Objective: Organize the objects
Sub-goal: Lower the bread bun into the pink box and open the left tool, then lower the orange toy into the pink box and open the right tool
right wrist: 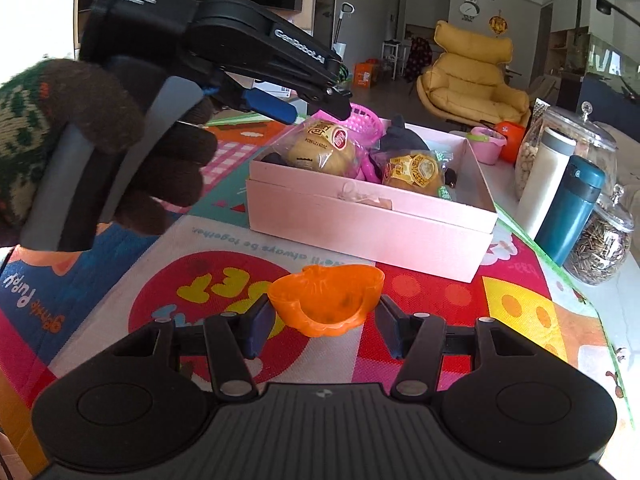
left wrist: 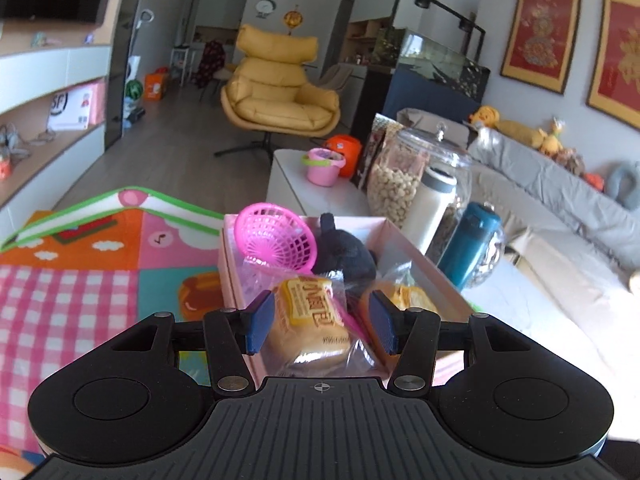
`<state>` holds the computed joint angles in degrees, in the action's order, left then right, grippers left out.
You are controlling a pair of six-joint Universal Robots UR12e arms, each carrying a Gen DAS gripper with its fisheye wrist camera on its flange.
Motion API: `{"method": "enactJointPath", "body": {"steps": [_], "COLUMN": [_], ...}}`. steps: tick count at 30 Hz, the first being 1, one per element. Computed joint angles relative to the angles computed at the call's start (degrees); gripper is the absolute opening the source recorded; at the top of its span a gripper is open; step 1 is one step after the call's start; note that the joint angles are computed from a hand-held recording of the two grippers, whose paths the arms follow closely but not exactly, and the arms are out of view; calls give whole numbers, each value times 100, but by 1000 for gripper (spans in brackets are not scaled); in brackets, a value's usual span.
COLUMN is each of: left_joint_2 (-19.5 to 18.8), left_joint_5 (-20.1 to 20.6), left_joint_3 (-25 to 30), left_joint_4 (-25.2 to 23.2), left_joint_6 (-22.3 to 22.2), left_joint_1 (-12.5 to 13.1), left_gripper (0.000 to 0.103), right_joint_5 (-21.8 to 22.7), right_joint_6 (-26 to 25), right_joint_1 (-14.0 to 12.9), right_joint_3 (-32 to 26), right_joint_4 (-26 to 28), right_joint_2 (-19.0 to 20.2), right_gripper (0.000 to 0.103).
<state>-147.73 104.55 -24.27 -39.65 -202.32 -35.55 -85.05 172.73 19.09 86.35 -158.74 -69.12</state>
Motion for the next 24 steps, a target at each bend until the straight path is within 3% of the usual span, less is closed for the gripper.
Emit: {"method": "enactJointPath", "body": {"steps": [2,6,10,13,15,19,24], "left_joint_2": [97,235,95,79,249,598,889], "left_joint_5": [-92,-516,-936,-1023,-1164,-808,-432], "left_joint_3": [-176,-519,-362,-389,-734,-1364,-1805], "left_joint_4": [6,240,216,402,773,1347,1171], "left_joint_6": [83,-298,-442,-553,-765,-623,-636], "left_joint_1": [6,104,191,229,260,219,214], "left_gripper": [56,56,56,55,55,55,55], "right_joint_5": [60,-12,-83,-326,-447,-408,-293], "right_joint_6": [-3,-27,161,286,351,621,1419], "right_joint_1": [-4,-7,-87,-124,-146,-228,-352], "right_joint_3": [-34,-177,-435,-706,-945,-1618,-2652], "right_joint_4": [96,276,422,477,534,731,995], "right_joint_2": [5,7,33,109,203,545,1193], "right_gripper": [55,55,55,55,55,55,57]}}
